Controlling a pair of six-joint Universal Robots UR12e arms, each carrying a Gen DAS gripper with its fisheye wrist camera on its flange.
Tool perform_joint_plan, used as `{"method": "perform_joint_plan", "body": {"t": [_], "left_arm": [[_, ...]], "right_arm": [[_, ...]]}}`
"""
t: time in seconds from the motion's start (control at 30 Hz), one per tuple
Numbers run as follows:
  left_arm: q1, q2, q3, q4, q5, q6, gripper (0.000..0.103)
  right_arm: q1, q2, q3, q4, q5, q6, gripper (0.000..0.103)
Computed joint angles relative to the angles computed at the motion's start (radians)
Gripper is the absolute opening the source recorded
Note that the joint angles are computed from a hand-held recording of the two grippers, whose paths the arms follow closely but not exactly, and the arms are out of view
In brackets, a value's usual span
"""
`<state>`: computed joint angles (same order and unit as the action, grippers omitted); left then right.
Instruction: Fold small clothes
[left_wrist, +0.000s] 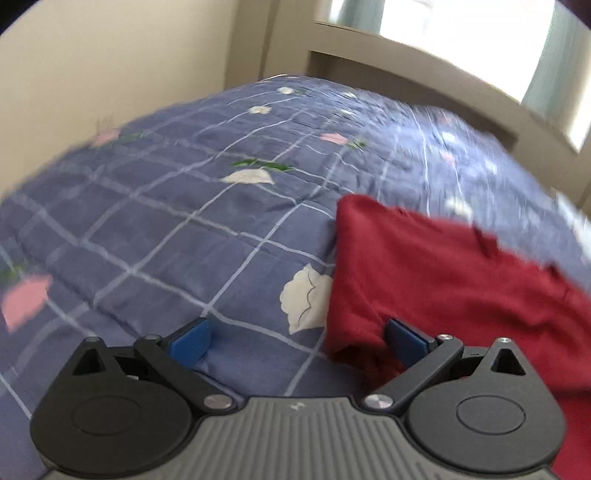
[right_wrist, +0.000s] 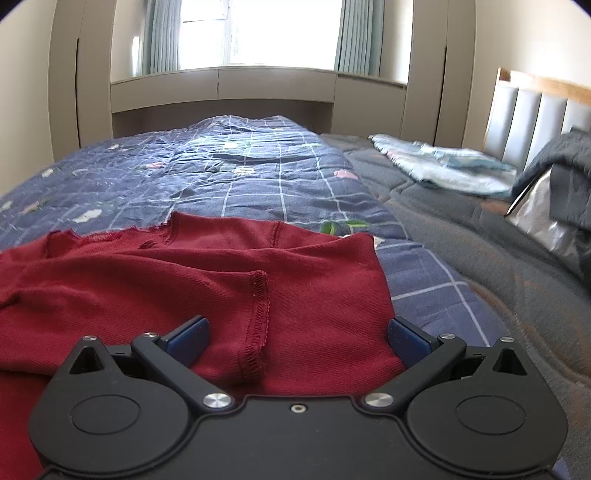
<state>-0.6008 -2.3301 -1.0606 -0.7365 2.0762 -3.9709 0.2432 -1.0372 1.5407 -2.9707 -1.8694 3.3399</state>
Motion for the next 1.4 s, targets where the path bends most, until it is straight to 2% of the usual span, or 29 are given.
{"method": "perform_joint_plan", "body": {"t": [0.07, 0.13, 0.23, 0.3, 0.43, 0.53, 0.7, 0.9, 1.0, 1.13, 1.33, 1.4], "left_arm": [[-0.002, 0.003, 0.005, -0.024, -0.002, 0.011, 0.102], [0.002, 0.022, -0.008, -0.039, -0.043, -0.022, 0.102], [0.005, 0.067, -0.060, -0.030, -0.121, -0.055, 0.103], [-0.004, 0.099, -0.110, 0.007, -0.137, -0.049, 0.103], [-0.031, 0.161, -0.214, 0.095, -0.167, 0.007, 0.103], [-0.048, 0.197, -0.268, 0.134, -0.200, 0.046, 0.103], [-0.070, 0.257, -0.363, 0.219, -0.280, 0.098, 0.103], [-0.089, 0.310, -0.437, 0.216, -0.325, 0.127, 0.103], [-0.095, 0.329, -0.462, 0.194, -0.334, 0.114, 0.103], [-0.101, 0.349, -0.497, 0.216, -0.344, 0.110, 0.103], [-0.105, 0.367, -0.521, 0.229, -0.377, 0.081, 0.102], [-0.108, 0.373, -0.527, 0.224, -0.376, 0.079, 0.100]], "right_arm": [[-0.006, -0.022, 0.017, 0.020, 0.011, 0.002, 0.102], [-0.006, -0.055, 0.044, 0.049, -0.009, 0.010, 0.102], [-0.015, -0.125, 0.123, 0.033, 0.028, 0.027, 0.102], [-0.024, -0.178, 0.186, 0.003, 0.079, 0.029, 0.102], [-0.049, -0.277, 0.314, -0.090, 0.250, 0.024, 0.103], [-0.050, -0.337, 0.376, -0.096, 0.314, 0.004, 0.103], [-0.038, -0.419, 0.449, -0.033, 0.387, -0.042, 0.103], [-0.008, -0.495, 0.521, 0.029, 0.350, -0.061, 0.103], [-0.008, -0.520, 0.544, 0.057, 0.338, 0.009, 0.103], [-0.023, -0.546, 0.574, 0.062, 0.340, 0.112, 0.102], [-0.025, -0.576, 0.596, 0.081, 0.317, 0.140, 0.079], [-0.026, -0.585, 0.601, 0.092, 0.313, 0.147, 0.066]]}}
